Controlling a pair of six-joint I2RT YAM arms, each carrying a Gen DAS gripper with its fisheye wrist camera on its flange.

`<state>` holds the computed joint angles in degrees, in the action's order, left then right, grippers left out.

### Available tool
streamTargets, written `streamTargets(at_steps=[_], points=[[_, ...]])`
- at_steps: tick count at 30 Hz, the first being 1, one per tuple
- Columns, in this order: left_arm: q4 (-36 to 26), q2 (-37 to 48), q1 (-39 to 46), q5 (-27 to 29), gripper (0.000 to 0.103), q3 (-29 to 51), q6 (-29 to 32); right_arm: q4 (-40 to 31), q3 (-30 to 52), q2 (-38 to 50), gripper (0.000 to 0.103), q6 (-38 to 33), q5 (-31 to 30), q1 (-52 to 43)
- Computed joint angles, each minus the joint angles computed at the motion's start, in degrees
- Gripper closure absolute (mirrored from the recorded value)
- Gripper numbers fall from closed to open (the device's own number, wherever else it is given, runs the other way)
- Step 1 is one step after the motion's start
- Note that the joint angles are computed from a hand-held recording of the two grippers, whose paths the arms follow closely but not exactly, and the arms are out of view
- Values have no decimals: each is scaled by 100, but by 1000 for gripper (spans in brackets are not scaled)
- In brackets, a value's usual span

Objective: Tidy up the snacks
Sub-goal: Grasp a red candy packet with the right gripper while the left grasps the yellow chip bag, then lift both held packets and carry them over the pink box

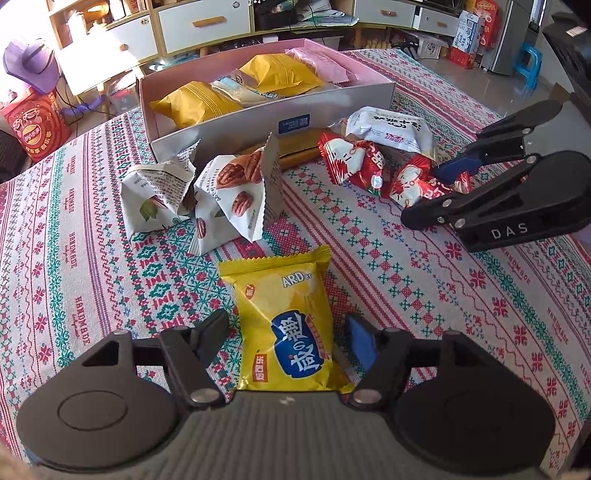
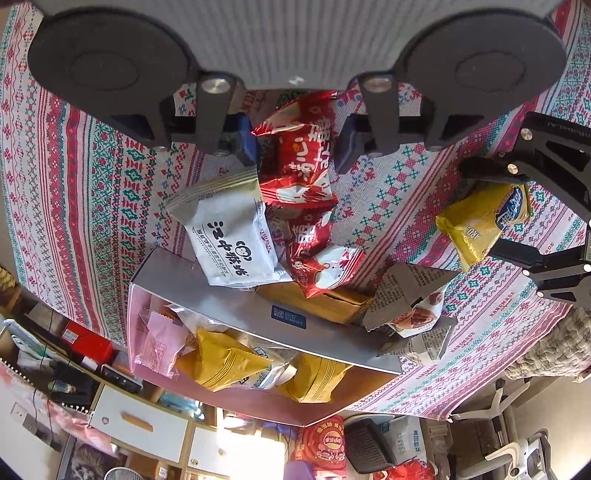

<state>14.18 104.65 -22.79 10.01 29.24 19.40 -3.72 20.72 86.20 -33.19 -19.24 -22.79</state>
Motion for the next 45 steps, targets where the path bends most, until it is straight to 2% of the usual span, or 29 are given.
streamTargets(at_steps=[1,3,9,12,15,30,45], points=[[-49,-22,-14,19,39,12,-19,-48,15,-3,69,-22,-34,-7],[-150,-145,-87,-11,46,-17,-115,-58,-23,-91,70,-44,9,54],[-279,-211,-190,-32,48,25,-325,-259,-72,-342,72,-133,14,180],[-331,-376,-235,-51,57,-9,-338,-366,-91,-507,72,-150,1,213],[-415,-482,-254,-21,60,4,-406,-496,-65,-637,72,-142,-32,221],[-468,-841,-409,-159,63,26,-606,-1100,50,-1367,72,-149,-281,200],[-557,-1162,-656,-458,63,438,-775,-965,422,-1226,72,-37,-361,47]])
